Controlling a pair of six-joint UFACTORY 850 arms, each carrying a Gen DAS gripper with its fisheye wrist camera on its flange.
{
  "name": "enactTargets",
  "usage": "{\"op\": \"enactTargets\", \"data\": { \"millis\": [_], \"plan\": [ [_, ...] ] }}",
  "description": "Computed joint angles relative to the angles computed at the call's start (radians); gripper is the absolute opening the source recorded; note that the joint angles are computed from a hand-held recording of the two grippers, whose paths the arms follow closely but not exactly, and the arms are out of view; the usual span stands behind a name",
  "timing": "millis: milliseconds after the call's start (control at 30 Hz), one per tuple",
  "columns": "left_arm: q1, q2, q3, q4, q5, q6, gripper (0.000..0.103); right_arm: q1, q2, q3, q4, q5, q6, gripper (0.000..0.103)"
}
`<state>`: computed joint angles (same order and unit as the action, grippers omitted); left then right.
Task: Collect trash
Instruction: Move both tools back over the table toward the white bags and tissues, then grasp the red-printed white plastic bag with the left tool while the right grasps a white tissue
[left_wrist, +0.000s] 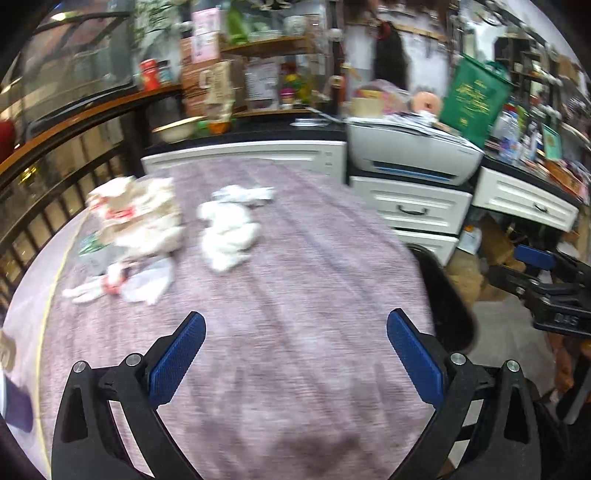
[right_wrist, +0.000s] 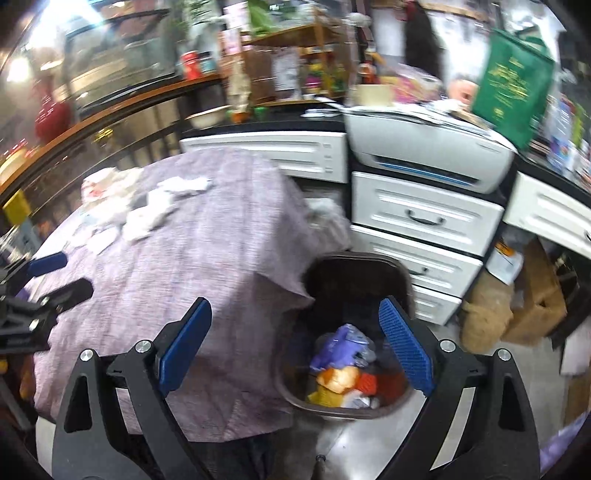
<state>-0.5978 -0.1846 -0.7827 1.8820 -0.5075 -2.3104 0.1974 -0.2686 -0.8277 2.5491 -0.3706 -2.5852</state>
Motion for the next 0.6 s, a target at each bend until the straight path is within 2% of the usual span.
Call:
{"op": "enactTargets", "data": {
  "millis": [200, 367, 433, 500, 600],
  "plan": [
    [0.118, 0.07, 0.06, 0.006, -0.005, -0.049, 0.097, 0.072, -0.025, -0.056, -0.165, 0.024, 0.125, 0.091],
    [0.257, 0.104, 0.06, 0.109, 0.051, -0.194, 0.097, 0.125, -0.049, -0.097, -0.251, 0.042, 0.184, 0.091],
    [0.319, 0.102, 0.044, 0.224, 0.08, -0.319, 0.097, 0.14, -0.054, -0.104, -0.26, 0.05, 0.181, 0.091],
    [0.357, 0.079, 0.009, 0.271, 0.096, -0.354, 0.097, 0.152, -0.058, -0.109, -0.266, 0.057, 0.171, 0.091],
    [0.388, 0.032, -0.051, 0.225, 0.107, -0.271, 0.09, 0.16, -0.069, -0.121, -0.263, 0.07, 0.158, 0.091]
  ]
}}
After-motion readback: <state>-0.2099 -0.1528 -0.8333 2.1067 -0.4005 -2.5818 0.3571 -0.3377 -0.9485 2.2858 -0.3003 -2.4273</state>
